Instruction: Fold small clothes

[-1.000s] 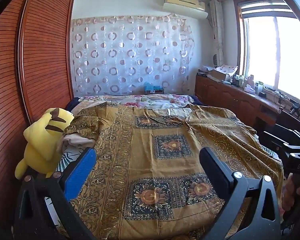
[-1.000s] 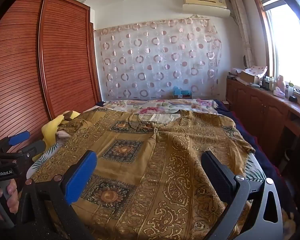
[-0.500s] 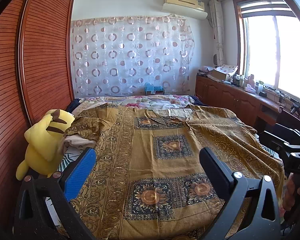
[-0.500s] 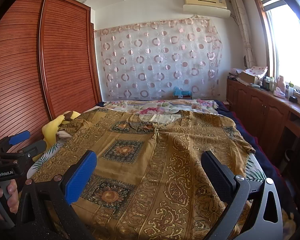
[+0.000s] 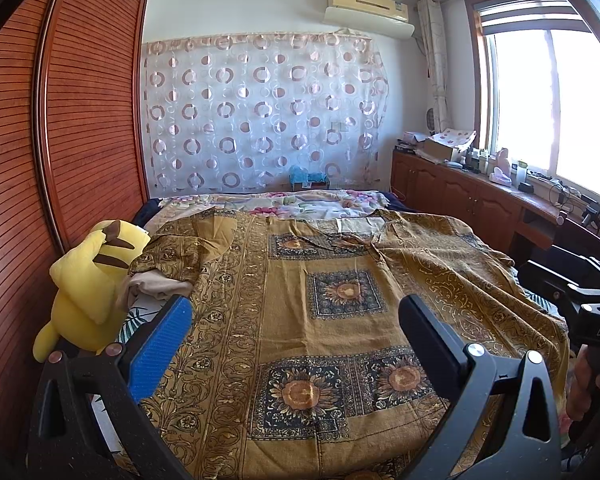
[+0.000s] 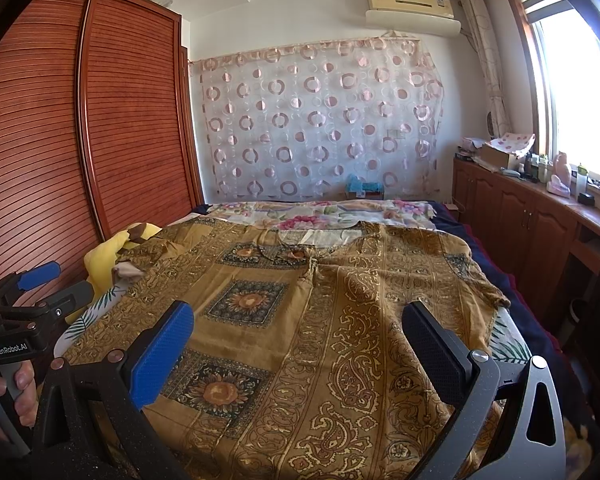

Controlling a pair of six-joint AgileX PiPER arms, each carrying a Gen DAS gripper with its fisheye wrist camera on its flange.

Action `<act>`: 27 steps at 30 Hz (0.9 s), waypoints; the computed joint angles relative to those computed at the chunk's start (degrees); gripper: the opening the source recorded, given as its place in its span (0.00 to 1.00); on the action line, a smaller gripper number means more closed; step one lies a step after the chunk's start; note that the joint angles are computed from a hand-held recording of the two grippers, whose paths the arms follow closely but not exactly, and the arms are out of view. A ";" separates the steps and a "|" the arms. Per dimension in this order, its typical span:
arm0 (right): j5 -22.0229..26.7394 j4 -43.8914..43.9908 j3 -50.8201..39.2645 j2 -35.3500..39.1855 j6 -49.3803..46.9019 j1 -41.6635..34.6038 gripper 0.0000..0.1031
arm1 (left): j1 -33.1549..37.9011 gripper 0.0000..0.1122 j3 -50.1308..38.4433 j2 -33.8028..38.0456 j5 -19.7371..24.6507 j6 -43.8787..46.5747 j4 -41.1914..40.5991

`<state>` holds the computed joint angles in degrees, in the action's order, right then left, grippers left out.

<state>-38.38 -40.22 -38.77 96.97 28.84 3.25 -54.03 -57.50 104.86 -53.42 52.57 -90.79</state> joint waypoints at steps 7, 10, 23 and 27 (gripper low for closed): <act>-0.23 -0.02 0.10 0.06 -0.11 -0.08 1.00 | 0.07 0.92 0.11 0.44 -0.01 -0.65 0.46; -0.20 0.24 0.13 0.00 -0.25 0.10 1.00 | 0.01 0.92 0.04 0.47 -0.12 -0.54 0.38; -0.10 0.22 0.32 -0.44 -0.11 -0.01 1.00 | 0.03 0.92 0.09 0.29 -0.23 -0.36 0.38; -0.06 0.09 0.27 -0.49 0.02 -0.04 1.00 | -0.03 0.92 0.03 0.34 -0.29 -0.29 0.33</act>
